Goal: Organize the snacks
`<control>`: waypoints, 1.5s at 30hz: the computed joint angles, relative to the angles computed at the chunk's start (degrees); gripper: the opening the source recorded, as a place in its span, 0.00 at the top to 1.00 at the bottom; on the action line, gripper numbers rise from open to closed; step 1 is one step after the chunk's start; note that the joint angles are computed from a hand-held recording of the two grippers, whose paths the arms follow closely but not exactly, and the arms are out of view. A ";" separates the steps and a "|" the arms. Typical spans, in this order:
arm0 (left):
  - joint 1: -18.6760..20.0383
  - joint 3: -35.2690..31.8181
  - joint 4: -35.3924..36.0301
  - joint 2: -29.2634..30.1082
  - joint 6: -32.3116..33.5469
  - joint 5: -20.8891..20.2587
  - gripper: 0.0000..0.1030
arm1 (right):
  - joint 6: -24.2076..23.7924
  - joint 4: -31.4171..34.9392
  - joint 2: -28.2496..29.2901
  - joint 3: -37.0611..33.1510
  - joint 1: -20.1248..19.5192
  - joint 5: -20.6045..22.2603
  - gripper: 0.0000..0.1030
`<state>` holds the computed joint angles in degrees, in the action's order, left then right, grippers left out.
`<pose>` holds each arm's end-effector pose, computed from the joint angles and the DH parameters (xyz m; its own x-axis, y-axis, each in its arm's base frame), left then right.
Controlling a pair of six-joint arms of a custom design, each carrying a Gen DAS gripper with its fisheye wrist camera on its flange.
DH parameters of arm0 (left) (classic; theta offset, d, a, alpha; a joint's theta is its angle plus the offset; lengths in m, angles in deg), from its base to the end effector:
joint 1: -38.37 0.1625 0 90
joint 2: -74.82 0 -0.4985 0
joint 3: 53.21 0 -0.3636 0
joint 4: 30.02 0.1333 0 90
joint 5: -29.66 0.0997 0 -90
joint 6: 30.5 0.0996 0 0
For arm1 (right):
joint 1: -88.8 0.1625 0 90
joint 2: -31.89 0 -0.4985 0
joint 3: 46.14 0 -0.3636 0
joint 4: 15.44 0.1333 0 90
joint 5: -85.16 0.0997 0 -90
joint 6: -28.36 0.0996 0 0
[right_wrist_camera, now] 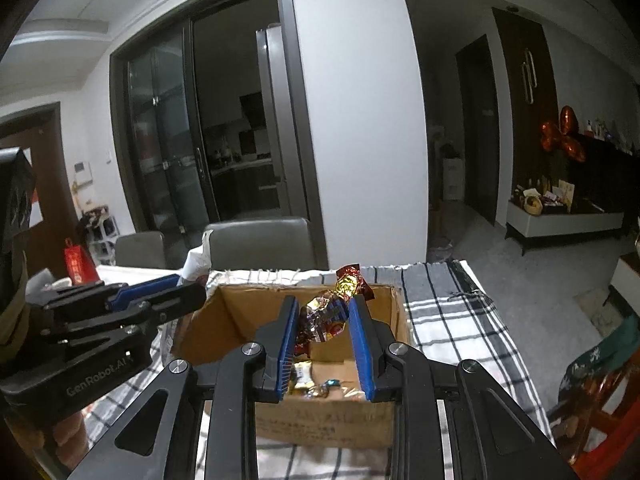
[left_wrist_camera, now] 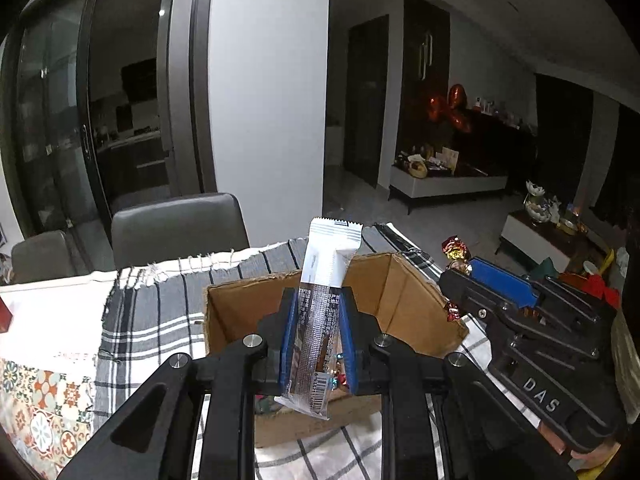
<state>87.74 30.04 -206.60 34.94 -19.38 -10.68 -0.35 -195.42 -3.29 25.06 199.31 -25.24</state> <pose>-0.3385 -0.7158 0.2537 -0.7240 0.1317 -0.6772 0.6260 0.5379 -0.5647 0.3851 -0.7482 0.2616 -0.7575 -0.3212 0.5683 -0.6499 0.4524 -0.6107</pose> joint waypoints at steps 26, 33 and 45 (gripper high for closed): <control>-6.26 11.46 -13.51 -2.97 0.16 12.75 0.35 | 3.18 0.03 -6.29 8.92 1.06 -1.32 0.43; -10.37 17.88 -21.68 -4.36 2.18 17.83 0.15 | 3.28 -3.80 -10.90 16.70 2.52 -1.61 0.30; -17.43 26.17 -31.43 -5.60 4.53 24.29 0.00 | 2.33 -13.38 -17.41 28.87 5.01 -2.91 0.13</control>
<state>70.30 56.21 -238.03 29.34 -14.85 13.60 1.98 -208.79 -20.69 53.93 204.33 -28.15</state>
